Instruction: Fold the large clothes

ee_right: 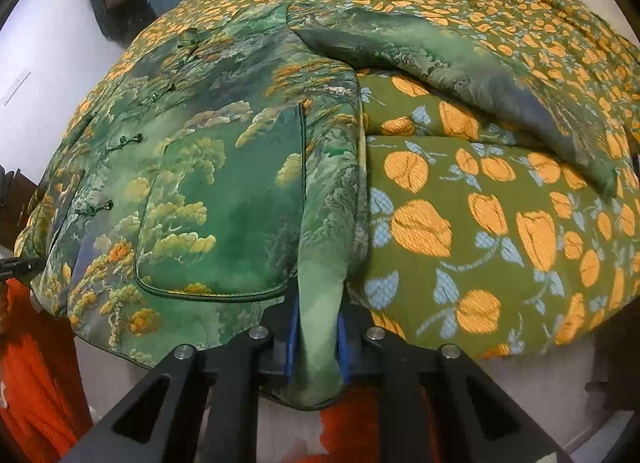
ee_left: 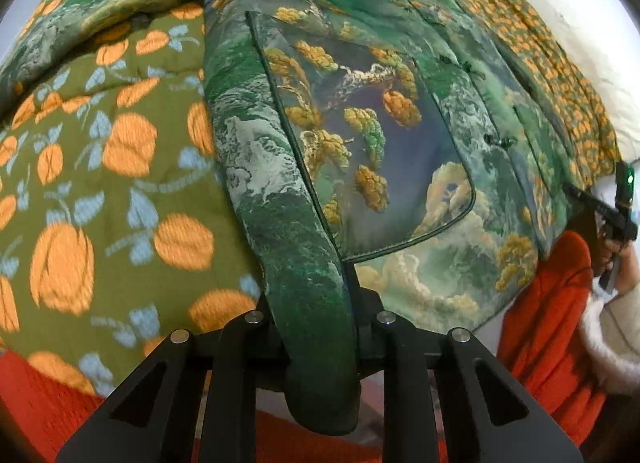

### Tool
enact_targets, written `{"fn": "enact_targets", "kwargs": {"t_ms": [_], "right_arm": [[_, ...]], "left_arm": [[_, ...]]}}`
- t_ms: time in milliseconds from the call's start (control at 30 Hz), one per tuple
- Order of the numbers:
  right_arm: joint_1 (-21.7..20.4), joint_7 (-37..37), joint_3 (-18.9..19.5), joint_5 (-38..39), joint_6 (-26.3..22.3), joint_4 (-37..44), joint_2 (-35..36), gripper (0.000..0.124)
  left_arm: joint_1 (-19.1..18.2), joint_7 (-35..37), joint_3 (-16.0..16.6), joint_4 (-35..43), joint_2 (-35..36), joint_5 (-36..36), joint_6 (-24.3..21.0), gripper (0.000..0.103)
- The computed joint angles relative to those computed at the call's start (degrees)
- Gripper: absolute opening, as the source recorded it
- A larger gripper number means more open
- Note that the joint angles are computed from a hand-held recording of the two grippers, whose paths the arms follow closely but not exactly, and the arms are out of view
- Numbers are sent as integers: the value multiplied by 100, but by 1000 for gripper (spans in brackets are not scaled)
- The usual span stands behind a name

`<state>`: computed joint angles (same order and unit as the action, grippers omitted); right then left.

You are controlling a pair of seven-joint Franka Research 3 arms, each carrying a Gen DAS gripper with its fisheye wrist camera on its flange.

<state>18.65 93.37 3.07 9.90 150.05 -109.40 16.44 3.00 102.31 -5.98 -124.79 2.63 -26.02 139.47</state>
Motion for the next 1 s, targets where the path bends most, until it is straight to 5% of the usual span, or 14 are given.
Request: {"fn": "enact_targets", "kwargs": {"t_ms": [67,267,400,467,567,633,700,900,1000], "right_arm": [[49,87,-43,-101,133,-100,-35,15],[240,831,-212,-575,280,-3,38,41],[340,1069,-285,-1034,539,-170,-236,49],[378,1161,-268,-1198,700,-215,-270,56],[376,1103,-154,-1145,617,73,-37,56],[375,994,-63,-993,588,169,3,56],[400,851,2,-895,718,209,-5,56],[602,851,-28,-861,634,593,278,56],[676,908,-71,-884,711,498,211,56]], "left_arm": [[-28,-96,-13,-28,6,141,118,24],[49,-191,172,-74,-595,268,13,53],[165,-362,350,-151,-1083,989,44,92],[191,-605,373,-235,-1046,1418,223,92],[243,-1114,396,-89,-864,1826,-151,69],[168,-853,445,-225,-1053,1475,65,73],[123,-899,407,-360,-1177,1617,530,97],[-106,-1348,346,-431,-852,1140,1343,98],[-198,-1935,101,-691,-939,1688,2098,99]]}}
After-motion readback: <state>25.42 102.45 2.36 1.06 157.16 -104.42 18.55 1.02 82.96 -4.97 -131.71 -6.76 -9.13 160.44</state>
